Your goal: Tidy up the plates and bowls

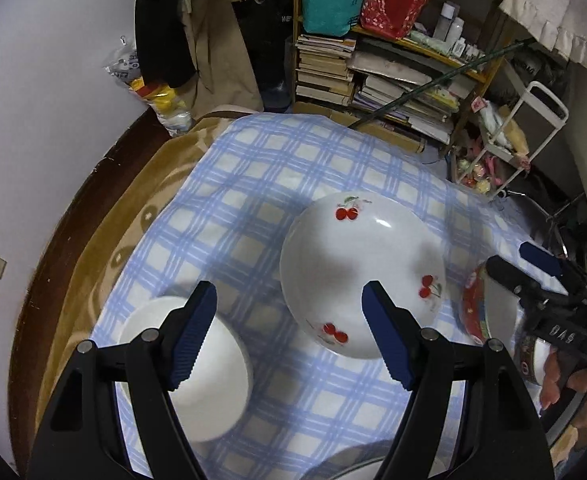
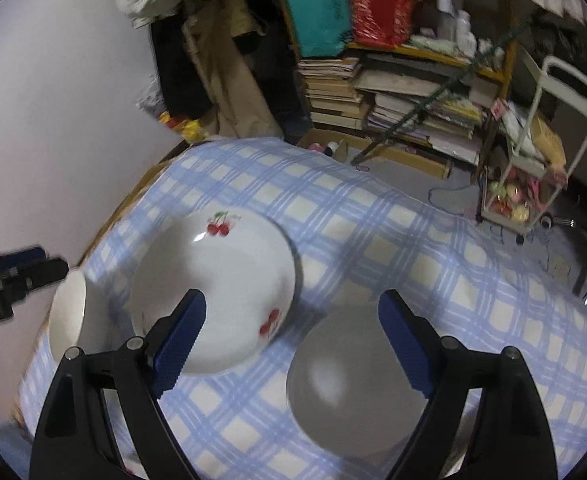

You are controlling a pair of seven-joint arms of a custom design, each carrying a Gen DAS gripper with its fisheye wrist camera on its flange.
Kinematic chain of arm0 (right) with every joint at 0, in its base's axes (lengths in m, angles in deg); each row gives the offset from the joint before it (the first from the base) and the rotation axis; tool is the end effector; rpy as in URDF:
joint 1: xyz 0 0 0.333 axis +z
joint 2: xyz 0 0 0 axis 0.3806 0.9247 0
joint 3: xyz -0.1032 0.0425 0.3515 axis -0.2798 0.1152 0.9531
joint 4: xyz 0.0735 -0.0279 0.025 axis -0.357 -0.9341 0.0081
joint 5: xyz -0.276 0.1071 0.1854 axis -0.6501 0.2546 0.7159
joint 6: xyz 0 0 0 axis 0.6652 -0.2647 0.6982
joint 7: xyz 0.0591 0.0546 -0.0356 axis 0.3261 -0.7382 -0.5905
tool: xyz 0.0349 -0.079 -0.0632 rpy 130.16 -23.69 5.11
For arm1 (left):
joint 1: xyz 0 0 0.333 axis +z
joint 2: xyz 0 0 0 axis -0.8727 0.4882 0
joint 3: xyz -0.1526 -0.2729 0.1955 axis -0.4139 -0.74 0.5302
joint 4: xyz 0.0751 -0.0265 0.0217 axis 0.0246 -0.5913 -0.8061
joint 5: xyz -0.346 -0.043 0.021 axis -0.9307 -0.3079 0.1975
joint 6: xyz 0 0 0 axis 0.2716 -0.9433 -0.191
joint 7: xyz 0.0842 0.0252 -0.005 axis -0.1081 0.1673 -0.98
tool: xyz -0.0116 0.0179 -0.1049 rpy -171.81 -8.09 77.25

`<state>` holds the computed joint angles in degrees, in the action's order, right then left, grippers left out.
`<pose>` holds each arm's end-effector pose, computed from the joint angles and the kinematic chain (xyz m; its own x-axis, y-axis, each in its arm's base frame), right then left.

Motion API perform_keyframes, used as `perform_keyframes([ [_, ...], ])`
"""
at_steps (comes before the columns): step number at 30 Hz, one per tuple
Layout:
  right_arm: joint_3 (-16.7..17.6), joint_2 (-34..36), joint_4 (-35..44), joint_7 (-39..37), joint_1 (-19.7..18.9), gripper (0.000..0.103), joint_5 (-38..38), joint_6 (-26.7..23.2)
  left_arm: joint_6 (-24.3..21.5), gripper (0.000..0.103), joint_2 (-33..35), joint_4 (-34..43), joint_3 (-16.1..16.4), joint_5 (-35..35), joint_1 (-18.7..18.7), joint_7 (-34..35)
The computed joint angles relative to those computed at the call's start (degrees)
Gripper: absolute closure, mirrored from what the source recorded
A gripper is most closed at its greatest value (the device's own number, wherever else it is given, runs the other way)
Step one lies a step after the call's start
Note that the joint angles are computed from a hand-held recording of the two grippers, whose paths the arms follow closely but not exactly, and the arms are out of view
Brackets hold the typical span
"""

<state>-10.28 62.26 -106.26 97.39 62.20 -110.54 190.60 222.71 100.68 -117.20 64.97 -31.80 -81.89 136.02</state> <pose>0.6355 0.4429 0.3707 -0.1736 -0.9522 -0.2515 -0.7915 0.2869 -0.5397 0.7001 -0.3377 0.4181 -0.3029 -0.9530 0.0064 -0.8565 0.2693 -0.4402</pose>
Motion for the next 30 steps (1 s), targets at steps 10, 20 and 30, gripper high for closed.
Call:
perform_keyframes([
  [10, 4.41, 4.78, 8.94, -4.64, -4.64, 0.026, 7.23, -2.59, -9.52, 0.029, 9.16, 14.48, 0.46, -2.44, -0.58, -1.36],
  [20, 6.25, 11.11, 19.94, -10.10, -5.86, 0.059, 12.50, -12.63, -16.71, 0.029, 19.14, 29.75, -1.57, -7.57, 0.04, 0.35],
  [30, 7.85, 17.28, 30.31, -14.54, -6.78, 0.063, 15.73, -19.50, -16.67, 0.046, 23.82, 34.42, -2.13, -9.39, 0.05, 0.09],
])
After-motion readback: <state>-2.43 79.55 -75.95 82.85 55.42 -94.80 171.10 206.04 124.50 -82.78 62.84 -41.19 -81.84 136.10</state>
